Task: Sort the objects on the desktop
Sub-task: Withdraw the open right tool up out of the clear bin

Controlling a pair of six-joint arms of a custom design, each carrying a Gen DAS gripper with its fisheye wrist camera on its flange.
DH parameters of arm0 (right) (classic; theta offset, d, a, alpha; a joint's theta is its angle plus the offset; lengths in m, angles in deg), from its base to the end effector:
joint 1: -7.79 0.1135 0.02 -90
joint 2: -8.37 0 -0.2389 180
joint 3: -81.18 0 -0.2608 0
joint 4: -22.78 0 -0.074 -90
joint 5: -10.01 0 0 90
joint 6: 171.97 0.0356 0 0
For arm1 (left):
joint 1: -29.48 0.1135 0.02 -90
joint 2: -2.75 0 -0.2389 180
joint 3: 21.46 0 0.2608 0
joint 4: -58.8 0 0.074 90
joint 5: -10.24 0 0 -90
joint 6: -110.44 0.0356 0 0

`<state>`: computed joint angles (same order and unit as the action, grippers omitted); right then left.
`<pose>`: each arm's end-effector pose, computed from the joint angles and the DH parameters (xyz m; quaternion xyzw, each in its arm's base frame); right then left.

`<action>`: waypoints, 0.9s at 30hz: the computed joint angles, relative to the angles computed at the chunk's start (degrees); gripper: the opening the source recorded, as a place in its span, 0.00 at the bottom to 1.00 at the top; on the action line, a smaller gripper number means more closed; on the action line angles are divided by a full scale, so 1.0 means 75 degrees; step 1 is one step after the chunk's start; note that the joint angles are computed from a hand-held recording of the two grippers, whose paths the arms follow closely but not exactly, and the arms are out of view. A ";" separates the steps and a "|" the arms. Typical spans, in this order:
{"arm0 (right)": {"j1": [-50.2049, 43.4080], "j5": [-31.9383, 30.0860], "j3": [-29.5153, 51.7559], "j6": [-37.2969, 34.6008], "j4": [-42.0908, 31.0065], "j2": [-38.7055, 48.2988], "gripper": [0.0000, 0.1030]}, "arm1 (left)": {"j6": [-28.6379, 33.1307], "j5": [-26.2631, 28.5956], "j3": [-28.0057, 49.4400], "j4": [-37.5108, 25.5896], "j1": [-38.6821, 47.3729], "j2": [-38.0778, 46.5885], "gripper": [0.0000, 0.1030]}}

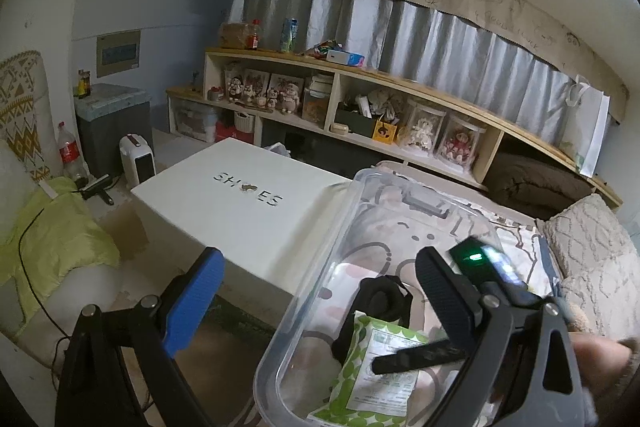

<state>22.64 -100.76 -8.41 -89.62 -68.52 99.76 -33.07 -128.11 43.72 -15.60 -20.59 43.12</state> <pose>0.2696 0.0846 0.2407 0.1883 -0.9652 -0.1786 0.0308 0.1090 -0.0888 0.3033 -0.1671 0.8515 -0.0099 0.4969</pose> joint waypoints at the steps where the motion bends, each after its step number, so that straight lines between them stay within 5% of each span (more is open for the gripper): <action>1: -0.0016 -0.0058 -0.0107 -0.0075 0.0017 -0.0260 1.00 | -0.0085 -0.0066 0.0061 -0.0104 -0.0046 0.0062 0.94; 13: -0.0988 -0.0008 -0.0688 -0.1181 0.0598 -0.2575 1.00 | -0.0870 -0.0691 0.0695 -0.1011 -0.0798 0.0823 1.00; 27: -0.1501 0.0234 -0.1862 -0.1594 0.2400 -0.4922 1.00 | -0.1001 -0.0493 0.0931 -0.1490 -0.0497 0.1584 1.00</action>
<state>11.38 -99.00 -22.37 -101.58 -50.52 62.84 -40.57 -131.81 50.70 -26.78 -24.32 55.00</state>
